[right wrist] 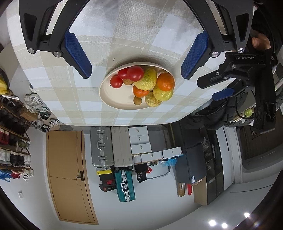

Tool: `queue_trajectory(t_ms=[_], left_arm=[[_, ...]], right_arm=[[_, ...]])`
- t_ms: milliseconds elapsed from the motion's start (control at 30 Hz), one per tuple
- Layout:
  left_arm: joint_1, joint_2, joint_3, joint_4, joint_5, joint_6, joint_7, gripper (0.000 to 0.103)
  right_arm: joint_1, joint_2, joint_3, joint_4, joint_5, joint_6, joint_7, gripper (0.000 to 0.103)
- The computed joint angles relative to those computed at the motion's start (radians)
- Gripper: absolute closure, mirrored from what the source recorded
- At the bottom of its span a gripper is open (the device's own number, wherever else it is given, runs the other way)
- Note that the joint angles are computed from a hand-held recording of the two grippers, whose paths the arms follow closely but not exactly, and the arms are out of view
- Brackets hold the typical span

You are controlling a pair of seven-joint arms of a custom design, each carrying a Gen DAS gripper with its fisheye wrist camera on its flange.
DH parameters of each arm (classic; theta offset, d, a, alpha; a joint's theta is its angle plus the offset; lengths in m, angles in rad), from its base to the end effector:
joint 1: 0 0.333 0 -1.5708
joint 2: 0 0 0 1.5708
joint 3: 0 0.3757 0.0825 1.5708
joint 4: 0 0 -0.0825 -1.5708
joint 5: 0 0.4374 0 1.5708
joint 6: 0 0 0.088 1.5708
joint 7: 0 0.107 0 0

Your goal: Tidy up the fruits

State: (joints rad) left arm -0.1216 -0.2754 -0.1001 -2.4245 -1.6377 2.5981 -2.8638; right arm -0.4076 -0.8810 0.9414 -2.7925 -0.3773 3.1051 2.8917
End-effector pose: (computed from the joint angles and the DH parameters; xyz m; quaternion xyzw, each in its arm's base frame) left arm 0.4945 -0.0929 0.4708 -0.3425 0.7807 -0.4930 0.1736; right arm 0.3315 0.2472 0.4514 -0.5100 0.6840 -0.3639 0.3737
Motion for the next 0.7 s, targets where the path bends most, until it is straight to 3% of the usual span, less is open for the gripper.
queue_trajectory(t_ms=[700], left_arm=[[0.005,0.001,-0.002,0.003,-0.015,-0.002,0.011,0.001]], right_arm=[[0.003,-0.008,0.001,0.008,-0.039,-0.028,0.019,0.0]])
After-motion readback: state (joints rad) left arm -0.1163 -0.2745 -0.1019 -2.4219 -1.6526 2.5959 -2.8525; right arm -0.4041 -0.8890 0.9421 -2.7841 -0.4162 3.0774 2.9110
